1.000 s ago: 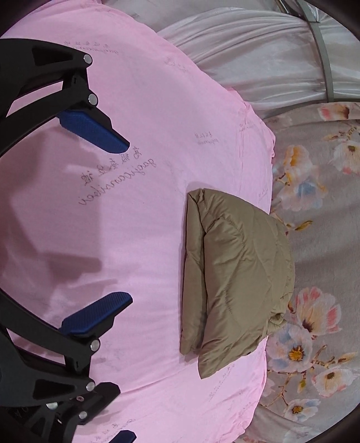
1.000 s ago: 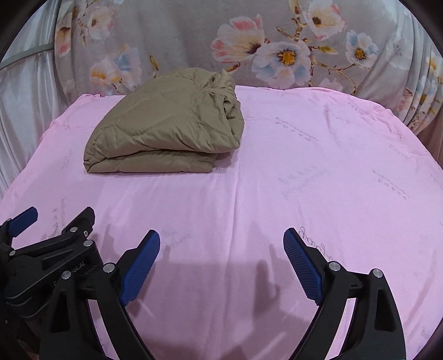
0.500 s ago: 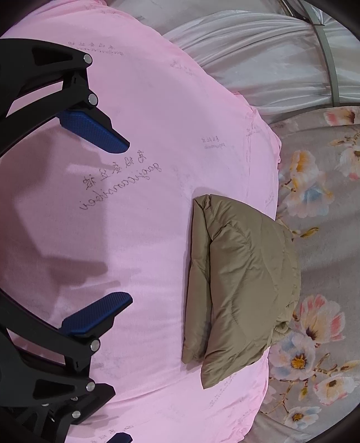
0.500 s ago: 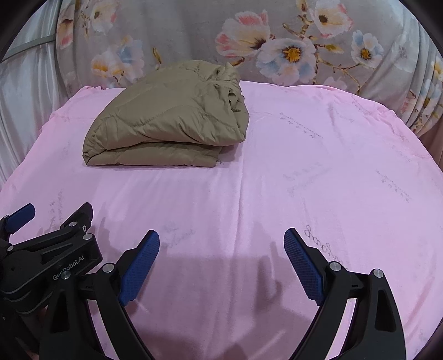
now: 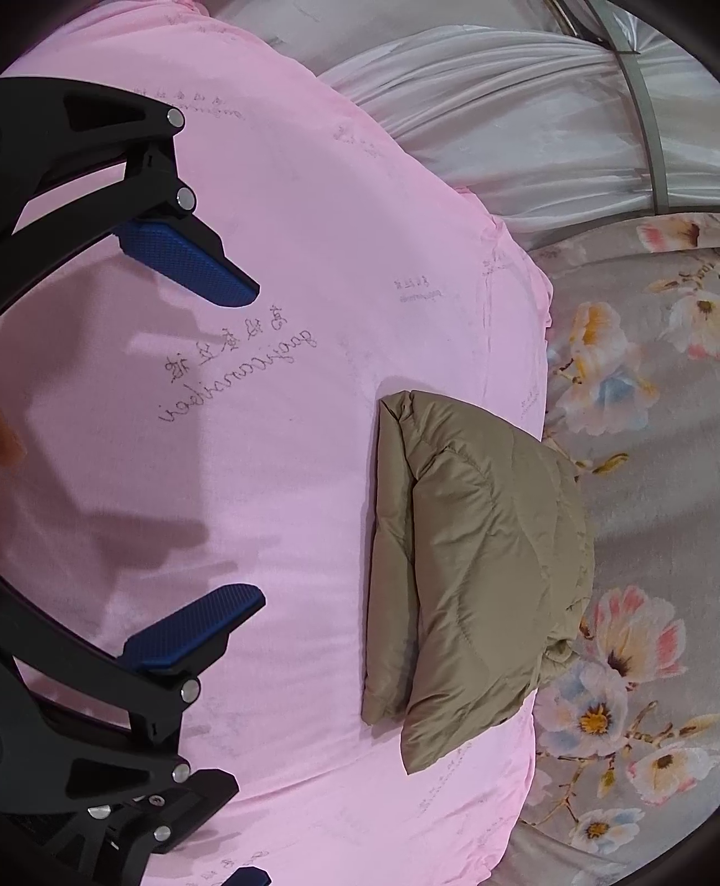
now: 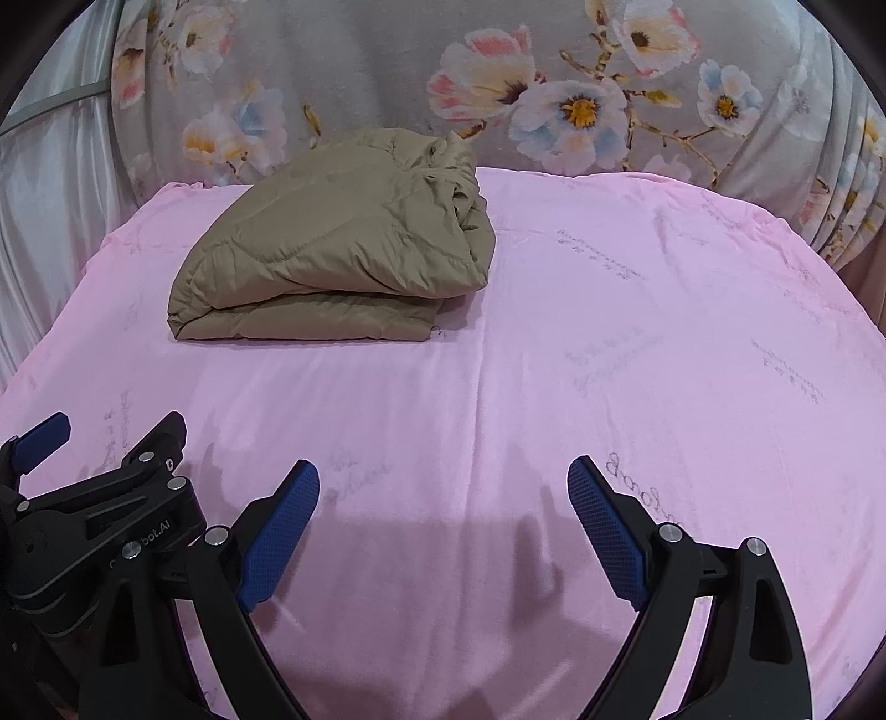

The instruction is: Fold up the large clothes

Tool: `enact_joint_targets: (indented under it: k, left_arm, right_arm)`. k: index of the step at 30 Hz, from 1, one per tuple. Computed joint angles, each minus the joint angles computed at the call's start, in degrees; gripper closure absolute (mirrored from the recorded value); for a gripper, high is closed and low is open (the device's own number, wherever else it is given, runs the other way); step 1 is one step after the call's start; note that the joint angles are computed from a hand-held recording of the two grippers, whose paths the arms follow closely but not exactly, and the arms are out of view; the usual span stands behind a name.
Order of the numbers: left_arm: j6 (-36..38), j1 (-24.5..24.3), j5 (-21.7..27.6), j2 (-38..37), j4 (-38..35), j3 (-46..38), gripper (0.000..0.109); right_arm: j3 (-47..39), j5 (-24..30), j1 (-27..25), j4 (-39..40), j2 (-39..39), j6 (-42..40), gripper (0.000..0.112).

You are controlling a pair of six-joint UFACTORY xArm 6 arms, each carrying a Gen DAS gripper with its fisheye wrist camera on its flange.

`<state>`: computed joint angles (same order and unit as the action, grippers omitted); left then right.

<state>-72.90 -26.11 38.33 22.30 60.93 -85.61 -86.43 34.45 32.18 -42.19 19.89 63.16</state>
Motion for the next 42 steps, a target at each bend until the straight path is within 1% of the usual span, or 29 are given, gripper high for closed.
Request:
enact_joint_targets:
  k: [20, 32, 42]
  left_arm:
    - [0.85, 0.03, 0.11, -0.04, -1.03, -0.07, 0.011]
    - [-0.28, -0.11, 0.43, -0.4, 0.14, 0.35, 0.011]
    - [0.13, -0.04, -0.07, -0.41, -0.25, 0.36, 0.011]
  right_arm:
    - [0.0, 0.16, -0.03, -0.21, -0.09, -0.05, 0.023]
    - [0.08, 0.16, 0.08, -0.56, -0.12, 0.38, 0.023]
    - [-0.08, 0.31, 0.09, -0.61, -0.22, 0.28, 0.023]
